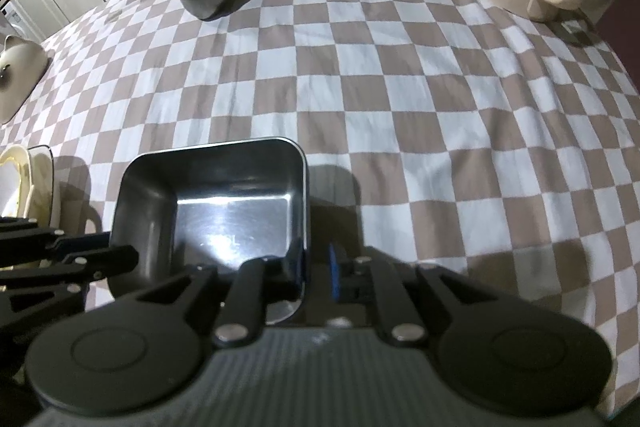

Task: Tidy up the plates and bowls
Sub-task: 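Lower the square steel tray onto the cloth and open both grippers, then move both grippers to the grey steel bowl rim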

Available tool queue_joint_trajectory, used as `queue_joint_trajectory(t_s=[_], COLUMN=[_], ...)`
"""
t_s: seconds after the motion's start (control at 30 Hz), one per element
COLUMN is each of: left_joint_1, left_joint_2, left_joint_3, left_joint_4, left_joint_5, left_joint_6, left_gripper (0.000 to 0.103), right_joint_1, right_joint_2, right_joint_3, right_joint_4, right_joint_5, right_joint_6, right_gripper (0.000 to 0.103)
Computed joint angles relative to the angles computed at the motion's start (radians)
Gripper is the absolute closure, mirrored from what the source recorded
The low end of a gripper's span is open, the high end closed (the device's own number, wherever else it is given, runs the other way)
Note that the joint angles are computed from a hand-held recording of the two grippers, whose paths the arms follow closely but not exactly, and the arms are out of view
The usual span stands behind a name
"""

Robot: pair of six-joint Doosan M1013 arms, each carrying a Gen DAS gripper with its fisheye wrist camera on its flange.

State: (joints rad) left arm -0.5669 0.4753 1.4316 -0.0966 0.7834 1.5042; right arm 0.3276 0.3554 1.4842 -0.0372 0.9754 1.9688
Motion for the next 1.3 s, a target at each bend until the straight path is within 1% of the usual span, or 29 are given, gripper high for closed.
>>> queue_joint_trajectory(t_s=[0.2,0.37,0.4,0.43,0.47,0.53,0.57,0.6,0.63,0.67,0.7,0.83,0.9,0.93,1.0,1.03,1.1,1.13,1.17,1.23,1.3], left_joint_1=[0.002,0.003,0.002,0.003,0.005,0.007,0.008,0.007,0.006,0.005,0.006,0.009,0.010,0.011,0.012,0.014,0.016,0.016,0.016,0.018,0.022], left_joint_2=[0.001,0.001,0.002,0.003,0.004,0.004,0.003,0.002,0.000,0.000,-0.001,-0.005,-0.011,-0.014,-0.023,-0.026,-0.034,-0.038,-0.043,-0.051,-0.057], left_joint_3=[-0.002,0.000,-0.002,-0.003,-0.003,-0.003,-0.001,0.000,0.002,0.003,0.003,0.006,0.012,0.015,0.023,0.026,0.032,0.036,0.041,0.049,0.054], left_joint_4=[-0.006,-0.003,0.004,0.003,-0.004,-0.021,-0.028,-0.029,-0.027,-0.025,-0.026,-0.025,-0.020,-0.017,-0.012,-0.013,-0.004,0.010,0.025,0.039,0.045], left_joint_5=[0.001,0.000,0.004,0.008,0.010,0.008,0.003,-0.002,-0.007,-0.010,-0.011,-0.018,-0.031,-0.038,-0.059,-0.067,-0.088,-0.101,-0.114,-0.135,-0.149], left_joint_6=[0.000,-0.012,-0.021,-0.020,-0.017,-0.010,-0.005,-0.001,0.000,-0.002,-0.002,-0.014,-0.022,-0.025,-0.036,-0.038,-0.051,-0.064,-0.078,-0.094,-0.104], left_gripper=[0.084,0.079,0.073,0.065,0.061,0.046,0.042,0.035,0.031,0.030,0.030,0.025,0.023,0.021,0.016,0.013,0.009,0.006,0.004,0.000,0.000], right_joint_1=[0.002,0.010,0.014,0.018,0.020,0.022,0.019,0.017,0.014,0.013,0.013,0.015,0.018,0.020,0.023,0.025,0.027,0.029,0.033,0.038,0.040], right_joint_2=[0.002,0.004,0.005,0.007,0.010,0.012,0.012,0.011,0.006,0.001,-0.003,-0.014,-0.020,-0.025,-0.033,-0.038,-0.047,-0.051,-0.054,-0.061,-0.064], right_joint_3=[-0.001,0.000,-0.001,-0.002,-0.004,-0.007,-0.006,-0.005,0.001,0.005,0.009,0.016,0.019,0.023,0.031,0.035,0.044,0.046,0.050,0.056,0.059], right_joint_4=[-0.001,-0.022,-0.030,-0.038,-0.042,-0.041,-0.029,-0.015,-0.004,-0.004,-0.006,-0.035,-0.062,-0.076,-0.098,-0.111,-0.125,-0.139,-0.158,-0.182,-0.198], right_joint_5=[0.001,0.006,0.009,0.013,0.018,0.022,0.019,0.012,-0.002,-0.017,-0.029,-0.053,-0.062,-0.071,-0.086,-0.094,-0.112,-0.118,-0.122,-0.131,-0.140], right_joint_6=[-0.001,-0.003,-0.006,-0.006,-0.010,-0.015,-0.021,-0.026,-0.031,-0.029,-0.026,0.000,0.022,0.037,0.058,0.069,0.082,0.091,0.106,0.129,0.150], right_gripper=[0.088,0.083,0.081,0.081,0.080,0.080,0.078,0.071,0.065,0.053,0.045,0.036,0.030,0.028,0.017,0.015,0.007,0.005,0.000,0.001,0.001])
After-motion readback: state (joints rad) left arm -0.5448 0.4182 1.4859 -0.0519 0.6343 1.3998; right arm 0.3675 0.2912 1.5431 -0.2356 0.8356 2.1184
